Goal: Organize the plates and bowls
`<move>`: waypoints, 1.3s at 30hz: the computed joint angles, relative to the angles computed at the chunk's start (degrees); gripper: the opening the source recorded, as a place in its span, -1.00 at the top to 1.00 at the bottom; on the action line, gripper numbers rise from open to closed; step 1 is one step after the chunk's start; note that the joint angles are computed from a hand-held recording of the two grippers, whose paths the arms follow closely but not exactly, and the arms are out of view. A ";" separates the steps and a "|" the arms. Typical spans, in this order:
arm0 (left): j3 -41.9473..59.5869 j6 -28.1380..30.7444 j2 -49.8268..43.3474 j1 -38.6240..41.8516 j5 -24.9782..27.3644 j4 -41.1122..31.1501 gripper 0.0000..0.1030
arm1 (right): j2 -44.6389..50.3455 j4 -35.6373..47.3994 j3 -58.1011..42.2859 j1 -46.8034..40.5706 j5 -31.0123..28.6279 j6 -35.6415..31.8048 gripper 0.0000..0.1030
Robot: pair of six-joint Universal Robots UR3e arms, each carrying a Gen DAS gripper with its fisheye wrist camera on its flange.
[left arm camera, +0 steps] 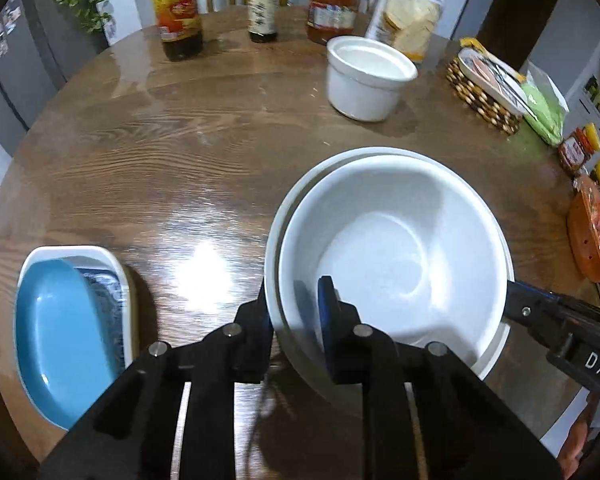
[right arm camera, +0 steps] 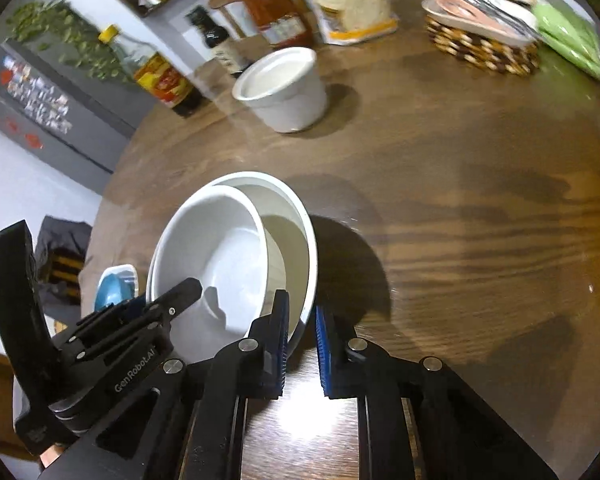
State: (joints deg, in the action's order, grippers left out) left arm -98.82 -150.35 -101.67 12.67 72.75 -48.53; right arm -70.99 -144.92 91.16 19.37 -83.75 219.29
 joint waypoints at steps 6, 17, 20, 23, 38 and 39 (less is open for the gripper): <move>1.63 0.40 -0.15 3.67 1.50 -0.41 0.59 | 6.70 6.48 -11.47 2.70 0.54 -1.25 0.69; -1.15 3.84 1.92 4.84 2.80 1.69 -0.26 | 3.85 10.61 -10.78 3.32 -4.25 1.55 0.41; -0.11 5.31 3.71 6.68 0.56 -0.08 -0.38 | -0.62 9.45 -7.20 2.73 -6.66 3.03 0.22; -0.52 6.20 5.98 8.33 -0.60 0.51 -0.52 | -3.62 10.43 -6.51 2.24 -8.37 2.97 0.21; 15.45 5.70 5.03 5.42 -7.97 -9.87 -0.80 | -2.00 20.80 -25.48 4.60 -18.79 -3.95 0.18; 17.37 5.63 4.45 5.17 -8.77 -11.35 -0.81 | -1.32 21.98 -27.76 4.27 -19.45 -4.60 0.18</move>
State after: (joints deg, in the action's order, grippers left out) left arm -81.45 -144.72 -97.22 17.83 63.98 -59.88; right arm -72.31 -122.94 63.40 23.64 -103.21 214.69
